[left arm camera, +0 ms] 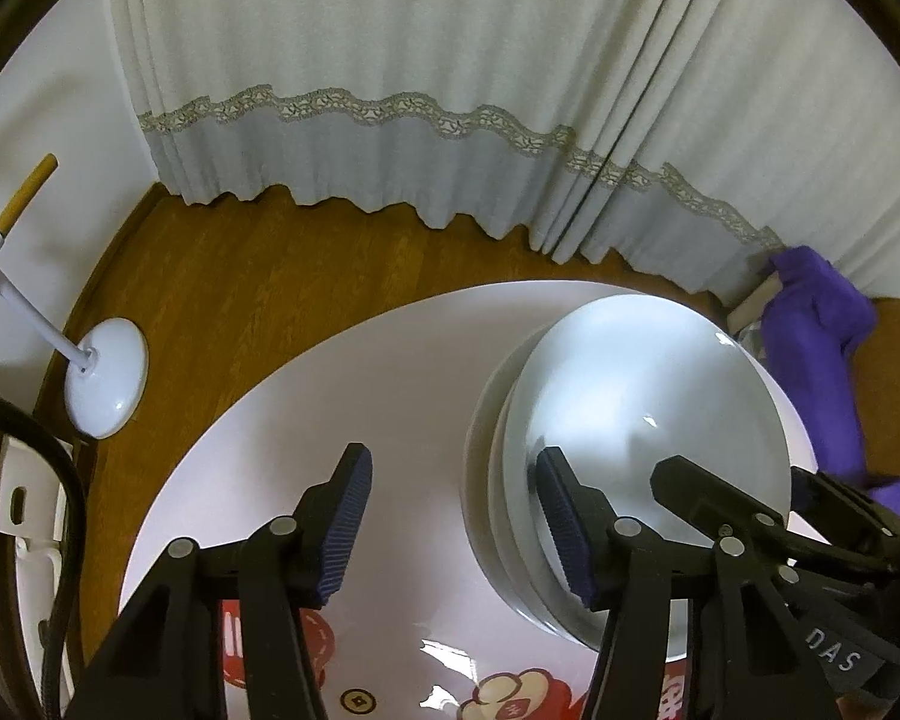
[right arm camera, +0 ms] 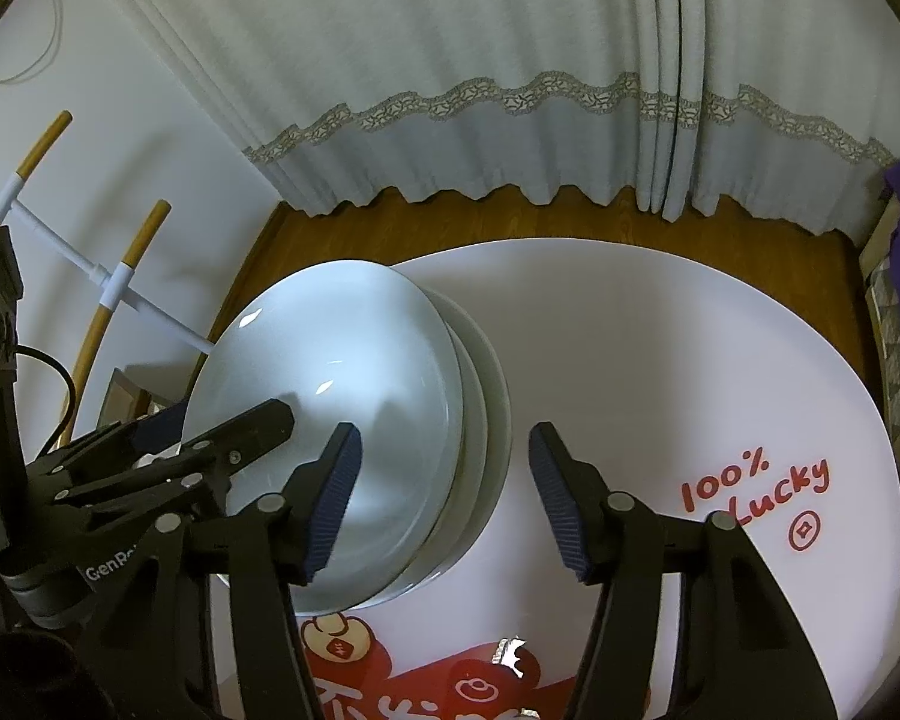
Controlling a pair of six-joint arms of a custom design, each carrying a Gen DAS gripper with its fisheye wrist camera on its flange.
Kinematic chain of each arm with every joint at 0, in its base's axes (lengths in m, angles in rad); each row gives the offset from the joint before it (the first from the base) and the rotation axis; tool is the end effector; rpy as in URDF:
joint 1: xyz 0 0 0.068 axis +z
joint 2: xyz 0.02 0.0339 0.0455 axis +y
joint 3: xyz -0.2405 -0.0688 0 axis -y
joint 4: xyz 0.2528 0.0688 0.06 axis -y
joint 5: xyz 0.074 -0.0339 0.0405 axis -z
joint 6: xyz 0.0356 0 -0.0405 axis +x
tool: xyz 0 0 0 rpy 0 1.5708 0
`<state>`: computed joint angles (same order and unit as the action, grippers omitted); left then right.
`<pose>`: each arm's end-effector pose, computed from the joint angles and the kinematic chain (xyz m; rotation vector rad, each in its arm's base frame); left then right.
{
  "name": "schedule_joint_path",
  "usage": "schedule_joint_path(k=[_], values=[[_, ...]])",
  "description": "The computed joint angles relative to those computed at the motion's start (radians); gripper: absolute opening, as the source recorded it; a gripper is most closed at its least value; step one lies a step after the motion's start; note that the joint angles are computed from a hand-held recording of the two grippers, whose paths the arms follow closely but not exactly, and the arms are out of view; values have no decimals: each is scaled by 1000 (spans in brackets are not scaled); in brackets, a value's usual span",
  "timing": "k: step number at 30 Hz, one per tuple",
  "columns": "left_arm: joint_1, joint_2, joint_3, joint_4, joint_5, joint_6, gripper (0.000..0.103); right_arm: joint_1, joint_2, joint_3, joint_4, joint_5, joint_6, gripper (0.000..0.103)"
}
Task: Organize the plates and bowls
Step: 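Move both open tools toward the other white plate stack, then close both tools on the rim of the white plate stack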
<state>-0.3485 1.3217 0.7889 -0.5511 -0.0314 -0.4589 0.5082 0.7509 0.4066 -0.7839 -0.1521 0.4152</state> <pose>0.2450 -0.0878 0.1730 -0.1579 2.6684 -0.2222 0.1277 0.0773 0.1501 -0.1765 2.7696 0.4674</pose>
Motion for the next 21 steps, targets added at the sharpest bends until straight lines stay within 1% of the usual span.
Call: schedule_joint_path(k=[1,2,3,4,5,7,15,21], values=[[10,-7,-4,0,12,11,45,2,5,1,-1,3,2,55],[15,-13,-7,1,23,17,38,0,8,1,0,1,2,48],[21,-20,-10,3,36,21,35,-6,11,0,2,-8,-2,40],[26,-24,-12,3,47,26,32,-4,21,3,5,-7,0,37],[30,-27,-14,2,49,33,30,-2,21,0,7,-8,0,37],[37,-36,-20,4,62,43,23,3,22,2,6,-3,-1,37],[64,-82,-62,7,74,62,22,6,27,2,10,-3,-2,37],[64,-88,-54,-4,78,61,22,3,29,3,11,-4,-6,37]])
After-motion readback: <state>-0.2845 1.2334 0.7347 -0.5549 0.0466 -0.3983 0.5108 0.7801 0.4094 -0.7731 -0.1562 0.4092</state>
